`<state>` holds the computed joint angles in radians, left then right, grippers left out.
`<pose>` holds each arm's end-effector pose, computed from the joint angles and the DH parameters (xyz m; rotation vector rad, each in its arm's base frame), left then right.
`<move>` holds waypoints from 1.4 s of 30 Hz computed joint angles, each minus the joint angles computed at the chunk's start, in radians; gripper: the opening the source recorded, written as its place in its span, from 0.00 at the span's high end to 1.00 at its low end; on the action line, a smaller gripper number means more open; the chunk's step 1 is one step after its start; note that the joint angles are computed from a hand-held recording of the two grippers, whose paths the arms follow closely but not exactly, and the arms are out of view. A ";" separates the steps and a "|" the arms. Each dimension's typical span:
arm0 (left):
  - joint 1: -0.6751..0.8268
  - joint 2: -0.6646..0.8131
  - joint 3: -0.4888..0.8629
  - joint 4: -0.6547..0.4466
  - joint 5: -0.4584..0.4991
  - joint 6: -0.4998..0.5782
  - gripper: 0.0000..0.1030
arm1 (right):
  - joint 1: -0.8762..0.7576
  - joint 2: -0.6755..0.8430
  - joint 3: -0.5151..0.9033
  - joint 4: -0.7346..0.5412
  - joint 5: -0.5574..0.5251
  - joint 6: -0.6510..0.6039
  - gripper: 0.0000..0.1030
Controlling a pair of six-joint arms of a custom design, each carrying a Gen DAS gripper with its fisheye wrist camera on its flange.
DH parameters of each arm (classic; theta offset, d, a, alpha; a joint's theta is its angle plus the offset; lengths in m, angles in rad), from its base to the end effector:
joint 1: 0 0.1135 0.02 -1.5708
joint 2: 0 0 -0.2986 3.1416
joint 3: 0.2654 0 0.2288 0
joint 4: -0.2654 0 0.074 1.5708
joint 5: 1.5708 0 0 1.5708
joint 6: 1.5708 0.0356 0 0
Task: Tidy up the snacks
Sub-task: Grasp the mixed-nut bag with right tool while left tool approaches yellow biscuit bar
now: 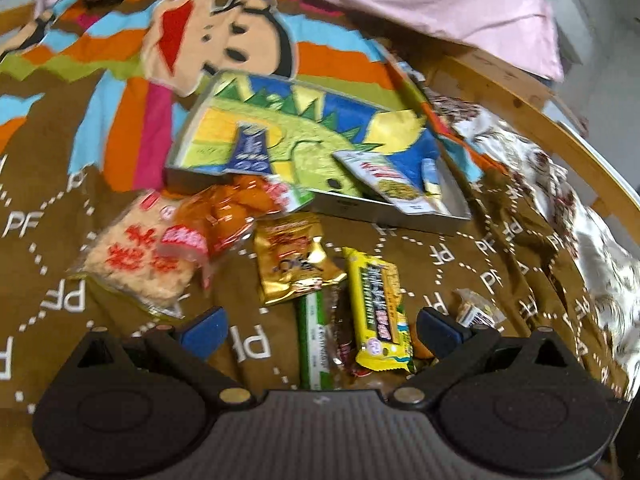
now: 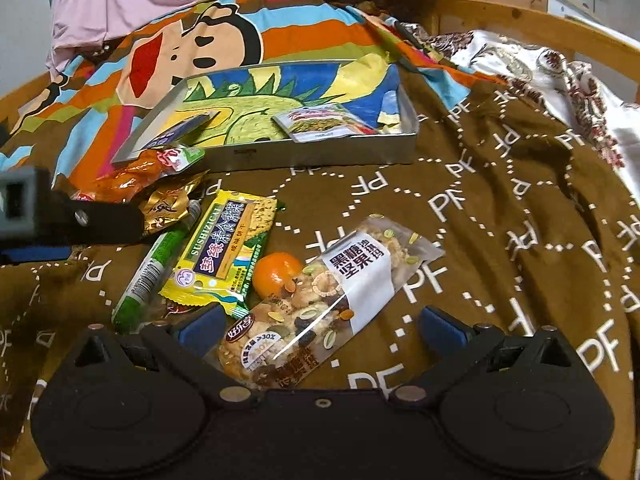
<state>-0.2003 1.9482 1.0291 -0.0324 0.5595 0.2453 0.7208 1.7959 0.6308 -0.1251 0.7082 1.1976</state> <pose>0.3609 -0.0926 0.1671 0.7552 2.3220 -0.6809 0.2083 0.1522 0.1283 0.6880 2.3009 -0.2318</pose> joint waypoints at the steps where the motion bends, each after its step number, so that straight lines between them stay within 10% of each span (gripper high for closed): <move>1: -0.005 -0.004 -0.013 0.015 0.001 0.017 0.01 | 0.014 0.004 0.005 -0.024 0.014 0.018 0.01; 16: -0.109 0.007 -0.073 0.105 -0.039 0.248 0.08 | 0.071 0.059 0.062 -0.381 0.161 0.284 0.07; 35: -0.243 0.083 -0.151 0.327 -0.200 0.428 0.35 | -0.054 -0.022 -0.035 -0.115 0.103 0.119 0.27; 42: -0.224 0.065 -0.153 0.306 -0.222 0.377 0.40 | -0.041 -0.045 -0.056 -0.065 0.100 0.056 0.51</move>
